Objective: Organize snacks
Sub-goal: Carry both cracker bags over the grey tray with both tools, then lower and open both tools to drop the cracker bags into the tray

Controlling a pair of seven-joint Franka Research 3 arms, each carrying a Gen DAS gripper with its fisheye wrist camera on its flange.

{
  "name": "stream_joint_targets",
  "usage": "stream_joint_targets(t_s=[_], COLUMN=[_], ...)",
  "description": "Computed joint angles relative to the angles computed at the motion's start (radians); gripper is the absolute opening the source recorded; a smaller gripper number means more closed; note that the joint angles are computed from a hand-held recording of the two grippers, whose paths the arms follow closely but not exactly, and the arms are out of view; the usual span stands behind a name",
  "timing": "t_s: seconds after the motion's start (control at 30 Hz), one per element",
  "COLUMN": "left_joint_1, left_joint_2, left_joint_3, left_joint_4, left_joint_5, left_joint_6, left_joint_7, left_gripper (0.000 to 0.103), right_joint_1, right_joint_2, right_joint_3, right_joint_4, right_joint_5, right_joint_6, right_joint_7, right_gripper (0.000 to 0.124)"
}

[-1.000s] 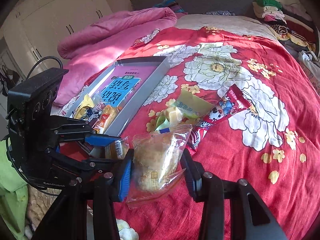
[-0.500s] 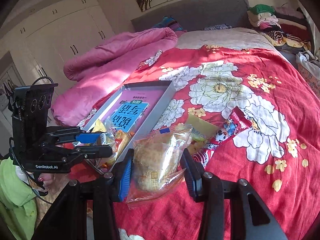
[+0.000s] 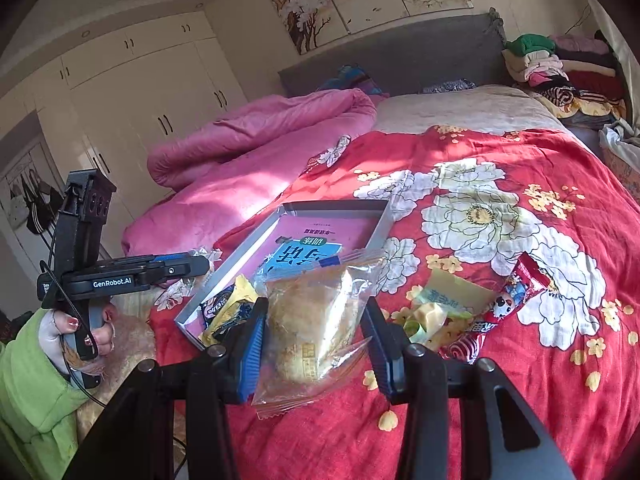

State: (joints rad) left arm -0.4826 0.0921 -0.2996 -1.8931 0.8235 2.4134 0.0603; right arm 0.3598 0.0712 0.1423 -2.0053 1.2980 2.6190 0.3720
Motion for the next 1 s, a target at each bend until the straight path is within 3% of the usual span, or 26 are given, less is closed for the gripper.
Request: stream_joint_targets(t_s=[0.37, 1.0], left_joint_1=[0.04, 0.071], left_joint_2=[-0.106, -0.07], left_joint_3=[-0.02, -0.008], left_joint_4=[-0.131, -0.16], left_joint_5=[-0.044, -0.126], left_joint_6=[-0.064, -0.013], left_joint_7=[-0.053, -0.026], left_gripper=[0.04, 0.04], right_joint_1=[0.045, 0.101], right_joint_2=[0.03, 0.138], right_joint_3=[0.036, 0.094], right_joint_4=[0.026, 0.111], right_joint_5=[-0.072, -0.331], right_joint_6=[0.045, 0.054], right_joint_7=[0.03, 0.137], right_gripper=[0.046, 0.046])
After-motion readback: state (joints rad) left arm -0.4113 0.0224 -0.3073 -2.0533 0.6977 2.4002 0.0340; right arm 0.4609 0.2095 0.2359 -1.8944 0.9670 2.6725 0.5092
